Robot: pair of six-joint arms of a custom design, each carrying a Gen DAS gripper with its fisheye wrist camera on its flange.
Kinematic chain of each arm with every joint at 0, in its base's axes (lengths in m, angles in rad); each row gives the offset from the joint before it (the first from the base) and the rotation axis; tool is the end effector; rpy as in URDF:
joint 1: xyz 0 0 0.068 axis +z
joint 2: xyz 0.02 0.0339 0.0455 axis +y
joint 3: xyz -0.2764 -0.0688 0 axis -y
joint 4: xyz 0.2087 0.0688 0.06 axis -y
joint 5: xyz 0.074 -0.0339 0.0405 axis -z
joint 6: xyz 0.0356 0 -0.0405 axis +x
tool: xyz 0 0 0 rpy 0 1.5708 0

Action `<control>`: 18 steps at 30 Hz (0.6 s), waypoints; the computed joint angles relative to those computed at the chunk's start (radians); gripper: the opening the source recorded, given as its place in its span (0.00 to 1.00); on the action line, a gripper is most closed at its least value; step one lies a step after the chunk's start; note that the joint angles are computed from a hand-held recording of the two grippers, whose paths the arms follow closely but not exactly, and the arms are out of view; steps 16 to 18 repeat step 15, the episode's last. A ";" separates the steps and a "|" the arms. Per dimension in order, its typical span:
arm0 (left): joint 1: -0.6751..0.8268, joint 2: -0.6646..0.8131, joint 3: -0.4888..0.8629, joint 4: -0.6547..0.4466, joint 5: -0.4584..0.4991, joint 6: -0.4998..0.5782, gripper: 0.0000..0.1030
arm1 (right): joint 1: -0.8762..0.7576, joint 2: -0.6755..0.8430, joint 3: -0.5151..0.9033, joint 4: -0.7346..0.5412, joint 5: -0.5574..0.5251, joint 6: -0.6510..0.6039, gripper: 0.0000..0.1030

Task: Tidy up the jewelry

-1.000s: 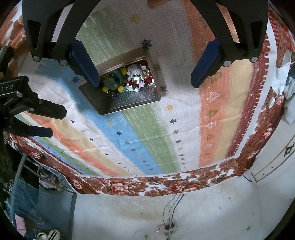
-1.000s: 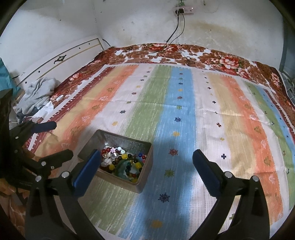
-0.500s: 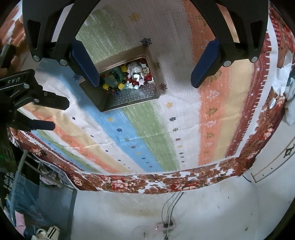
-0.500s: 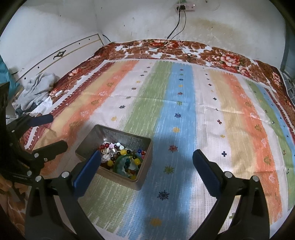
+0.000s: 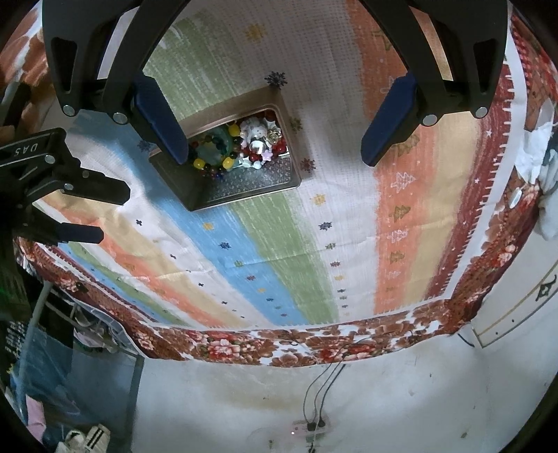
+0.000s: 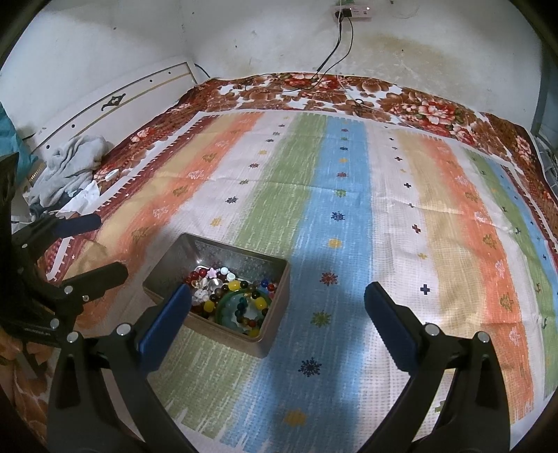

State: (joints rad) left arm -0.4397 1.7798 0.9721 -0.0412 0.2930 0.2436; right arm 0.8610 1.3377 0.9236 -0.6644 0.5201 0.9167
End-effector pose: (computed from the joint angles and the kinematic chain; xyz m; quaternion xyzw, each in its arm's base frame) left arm 0.3000 -0.1525 0.1934 0.3587 0.8548 -0.1701 0.3343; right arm 0.1574 0.1560 0.2609 0.0887 0.9351 0.0256 0.3420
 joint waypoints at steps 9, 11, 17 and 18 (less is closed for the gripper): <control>0.012 0.016 0.027 -0.036 0.024 -0.010 0.94 | -0.002 -0.008 -0.004 -0.002 -0.003 0.006 0.95; 0.014 0.022 0.037 -0.050 0.028 -0.010 0.94 | -0.001 -0.004 0.000 -0.004 -0.010 0.000 0.95; 0.008 0.019 0.032 -0.043 0.015 -0.009 0.94 | 0.006 0.009 0.011 -0.009 -0.007 -0.002 0.95; 0.008 0.019 0.032 -0.043 0.015 -0.009 0.94 | 0.006 0.009 0.011 -0.009 -0.007 -0.002 0.95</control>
